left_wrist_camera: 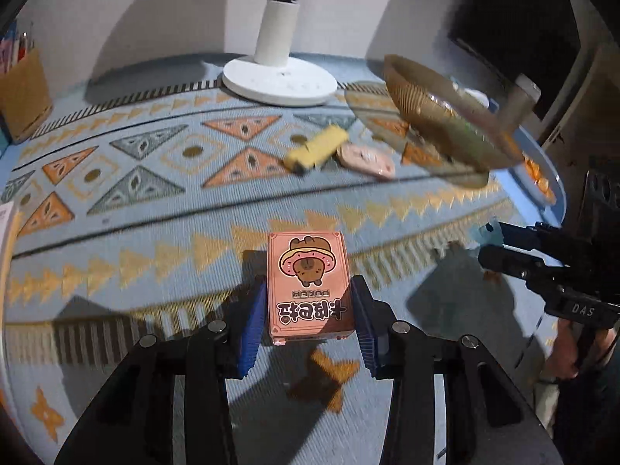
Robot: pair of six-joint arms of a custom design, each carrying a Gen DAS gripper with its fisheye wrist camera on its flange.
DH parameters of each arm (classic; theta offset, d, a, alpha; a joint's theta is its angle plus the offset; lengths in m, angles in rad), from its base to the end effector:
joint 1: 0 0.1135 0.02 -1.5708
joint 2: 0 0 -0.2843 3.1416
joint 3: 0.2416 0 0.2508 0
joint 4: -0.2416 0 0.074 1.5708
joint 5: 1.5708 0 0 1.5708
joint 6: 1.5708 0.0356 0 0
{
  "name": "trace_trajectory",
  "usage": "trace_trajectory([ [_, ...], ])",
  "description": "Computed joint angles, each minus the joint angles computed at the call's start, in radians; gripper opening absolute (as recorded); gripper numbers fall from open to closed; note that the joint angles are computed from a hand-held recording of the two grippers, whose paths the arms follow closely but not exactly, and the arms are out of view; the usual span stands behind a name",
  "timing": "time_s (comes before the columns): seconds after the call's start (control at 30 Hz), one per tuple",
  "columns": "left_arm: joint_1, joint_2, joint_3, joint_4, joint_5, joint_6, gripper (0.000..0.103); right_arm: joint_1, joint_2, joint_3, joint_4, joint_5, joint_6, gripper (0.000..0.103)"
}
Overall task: Organize rigid objects
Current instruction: 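Grasp the pink card box with the left gripper while the right grasps the light-blue jelly toy, then carry the pink box and light-blue toy over the amber bowl and release them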
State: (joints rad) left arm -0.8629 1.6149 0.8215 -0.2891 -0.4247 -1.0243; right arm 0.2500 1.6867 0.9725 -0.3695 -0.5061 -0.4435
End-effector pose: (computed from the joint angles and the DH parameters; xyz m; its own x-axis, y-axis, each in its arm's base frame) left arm 0.2036 -0.2154 0.1721 -0.7825 -0.2829 -0.5547 -0.1962 0.9575 -0.2117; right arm 0.3110 0.0972 0.1888 -0.5862 -0.5370 -0.6066 -0.7614 0.6210 0.1861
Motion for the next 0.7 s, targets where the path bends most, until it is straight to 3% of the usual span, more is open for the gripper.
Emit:
trace_trajectory([
  [0.17,-0.028,0.037,0.028,-0.037,-0.042,-0.043,0.045,-0.01,0.032,-0.037,0.035,0.049,-0.008,0.051],
  [0.2,-0.034,0.033,0.021,-0.028,-0.04,-0.045,0.047,-0.033,0.011,-0.061,0.043,0.029,-0.018,0.061],
  [0.23,-0.039,0.029,0.016,-0.022,-0.042,-0.051,0.051,-0.046,-0.004,-0.073,0.037,0.024,-0.012,0.079],
  [0.27,-0.044,0.026,0.011,-0.016,-0.045,-0.057,0.063,-0.054,-0.019,-0.085,0.042,0.021,-0.001,0.085],
  [0.33,-0.058,0.032,0.014,-0.022,-0.058,-0.085,0.081,-0.07,-0.038,-0.112,0.05,-0.001,0.019,0.086],
  [0.47,-0.085,0.079,0.068,-0.097,-0.105,-0.124,0.082,-0.042,-0.04,-0.138,0.13,0.031,0.149,0.086],
  [0.53,-0.087,0.113,0.112,-0.152,-0.119,-0.13,0.081,-0.003,-0.044,-0.141,0.158,0.085,0.203,0.083],
  [0.57,-0.087,0.131,0.134,-0.182,-0.129,-0.136,0.076,0.028,-0.048,-0.144,0.172,0.134,0.219,0.078],
  [0.6,-0.089,0.142,0.149,-0.207,-0.142,-0.143,0.07,0.059,-0.056,-0.155,0.194,0.183,0.229,0.066],
  [0.63,-0.09,0.147,0.158,-0.224,-0.153,-0.145,0.054,0.077,-0.061,-0.162,0.208,0.215,0.228,0.053],
  [0.67,-0.088,0.144,0.158,-0.226,-0.156,-0.134,0.037,0.095,-0.067,-0.171,0.223,0.244,0.228,0.048],
  [0.7,-0.084,0.134,0.15,-0.214,-0.148,-0.123,0.038,0.102,-0.073,-0.177,0.232,0.258,0.234,0.048],
])
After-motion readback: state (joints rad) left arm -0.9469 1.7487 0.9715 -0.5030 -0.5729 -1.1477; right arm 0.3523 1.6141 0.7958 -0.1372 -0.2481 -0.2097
